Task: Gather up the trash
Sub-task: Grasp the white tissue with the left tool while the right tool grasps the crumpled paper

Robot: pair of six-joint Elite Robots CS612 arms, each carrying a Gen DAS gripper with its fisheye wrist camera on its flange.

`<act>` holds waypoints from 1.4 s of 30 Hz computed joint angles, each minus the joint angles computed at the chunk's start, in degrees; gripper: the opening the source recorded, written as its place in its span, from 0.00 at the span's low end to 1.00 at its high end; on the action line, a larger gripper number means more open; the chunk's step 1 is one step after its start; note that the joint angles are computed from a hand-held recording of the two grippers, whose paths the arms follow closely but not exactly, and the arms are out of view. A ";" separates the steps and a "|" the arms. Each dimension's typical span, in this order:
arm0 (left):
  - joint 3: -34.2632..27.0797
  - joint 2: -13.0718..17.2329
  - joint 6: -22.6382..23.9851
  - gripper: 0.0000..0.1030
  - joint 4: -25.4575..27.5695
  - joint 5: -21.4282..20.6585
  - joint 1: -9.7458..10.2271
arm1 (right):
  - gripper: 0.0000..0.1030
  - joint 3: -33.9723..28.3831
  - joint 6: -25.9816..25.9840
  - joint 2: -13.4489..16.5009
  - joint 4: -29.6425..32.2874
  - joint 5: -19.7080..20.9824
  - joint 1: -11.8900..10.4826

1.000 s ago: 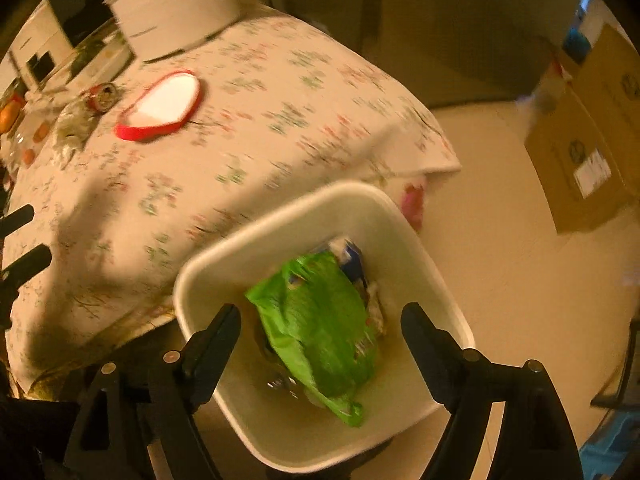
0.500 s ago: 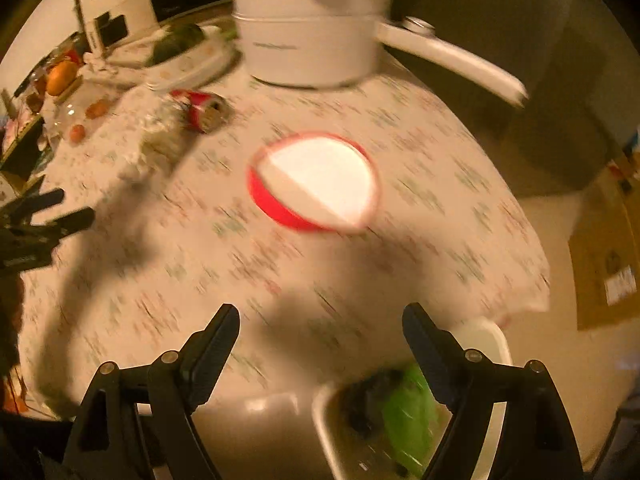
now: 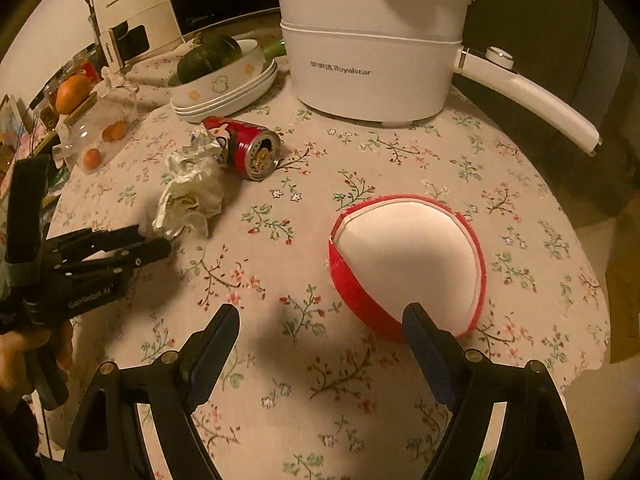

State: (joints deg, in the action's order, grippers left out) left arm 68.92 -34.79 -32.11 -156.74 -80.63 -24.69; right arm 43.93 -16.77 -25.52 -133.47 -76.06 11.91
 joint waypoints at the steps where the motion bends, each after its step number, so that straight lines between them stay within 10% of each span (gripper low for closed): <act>1: 0.07 0.06 -0.19 0.25 -0.99 -1.08 0.25 | 0.83 -0.24 0.11 0.14 0.15 -0.13 0.02; 18: 10.55 -7.39 -9.92 0.20 -3.23 0.96 1.59 | 0.83 -12.92 7.14 7.35 4.19 11.73 2.40; 30: 12.21 -8.14 -11.45 0.20 -2.55 2.23 1.98 | 0.69 -31.66 8.15 17.55 14.42 9.24 5.12; 36: 12.35 -8.19 -11.90 0.20 -2.59 2.05 2.05 | 0.29 -25.70 4.01 14.55 10.68 10.91 5.15; 42: 12.89 -8.77 -11.99 0.20 -3.59 2.26 1.46 | 0.27 -17.40 1.52 9.67 6.43 10.09 4.85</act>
